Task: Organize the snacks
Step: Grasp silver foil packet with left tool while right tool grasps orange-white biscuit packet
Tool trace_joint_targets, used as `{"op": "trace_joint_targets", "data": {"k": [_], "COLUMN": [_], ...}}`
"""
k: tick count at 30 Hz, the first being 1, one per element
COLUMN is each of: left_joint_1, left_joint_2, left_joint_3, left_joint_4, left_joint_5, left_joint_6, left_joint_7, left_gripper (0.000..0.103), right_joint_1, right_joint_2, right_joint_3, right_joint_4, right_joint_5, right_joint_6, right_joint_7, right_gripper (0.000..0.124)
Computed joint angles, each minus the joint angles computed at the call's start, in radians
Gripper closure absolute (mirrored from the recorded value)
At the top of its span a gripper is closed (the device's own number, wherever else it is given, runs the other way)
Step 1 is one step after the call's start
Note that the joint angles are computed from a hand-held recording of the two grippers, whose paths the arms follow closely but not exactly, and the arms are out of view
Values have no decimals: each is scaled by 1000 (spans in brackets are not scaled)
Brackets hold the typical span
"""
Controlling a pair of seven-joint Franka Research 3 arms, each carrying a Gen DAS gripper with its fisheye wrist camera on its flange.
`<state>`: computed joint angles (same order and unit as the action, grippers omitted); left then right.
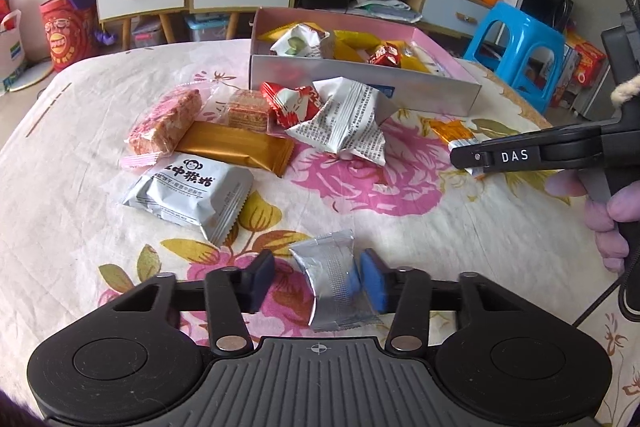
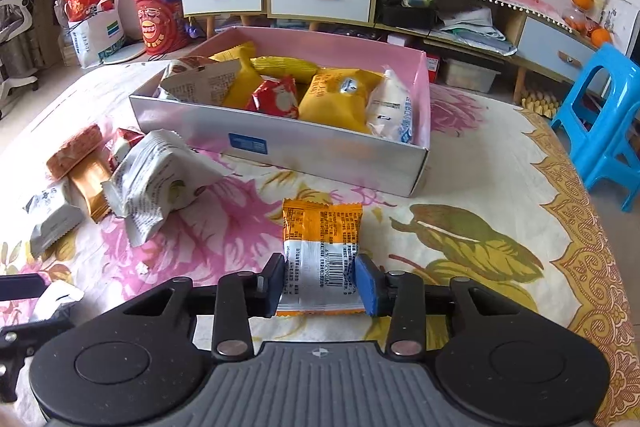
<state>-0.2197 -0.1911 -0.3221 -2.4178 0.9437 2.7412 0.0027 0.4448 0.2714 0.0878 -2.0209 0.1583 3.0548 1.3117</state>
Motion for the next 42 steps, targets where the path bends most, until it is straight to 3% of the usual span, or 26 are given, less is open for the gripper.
{"op": "trace_joint_targets", "data": {"k": [4, 18, 24, 30, 33, 37, 42], "left_joint_1": [-6, 13, 31, 39, 33, 30, 30], "left_joint_2": [-6, -28, -40, -40, -32, -28, -24], "left_joint_3": [6, 14, 11, 11, 13, 14, 13], "left_joint_4": [-4, -25, -27, -21, -17, -19, -16], "left_joint_5": [-35, -168, -187, -204, -226, -242, -246], "left_joint_6": [1, 61, 79, 77, 72, 76, 77], "left_joint_7": [27, 95, 95, 107, 125, 138, 145], "left_gripper": [77, 80, 80, 80, 80, 80, 80], "right_joint_1": [-17, -21, -19, -17, -17, 3, 23], "right_joint_2": [-8, -40, -54, -64, -59, -33, -10], "right_joint_3": [22, 42, 44, 39, 39, 16, -7], "right_joint_4": [-2, 18, 33, 44, 41, 64, 74], "right_joint_5": [22, 86, 97, 92, 84, 24, -63], "right_joint_6": [-14, -129, -189, -238, -226, -240, -238], "right_joint_7": [-26, 6, 21, 62, 54, 114, 161], "right_gripper": [98, 99, 109, 110, 106, 85, 82]}}
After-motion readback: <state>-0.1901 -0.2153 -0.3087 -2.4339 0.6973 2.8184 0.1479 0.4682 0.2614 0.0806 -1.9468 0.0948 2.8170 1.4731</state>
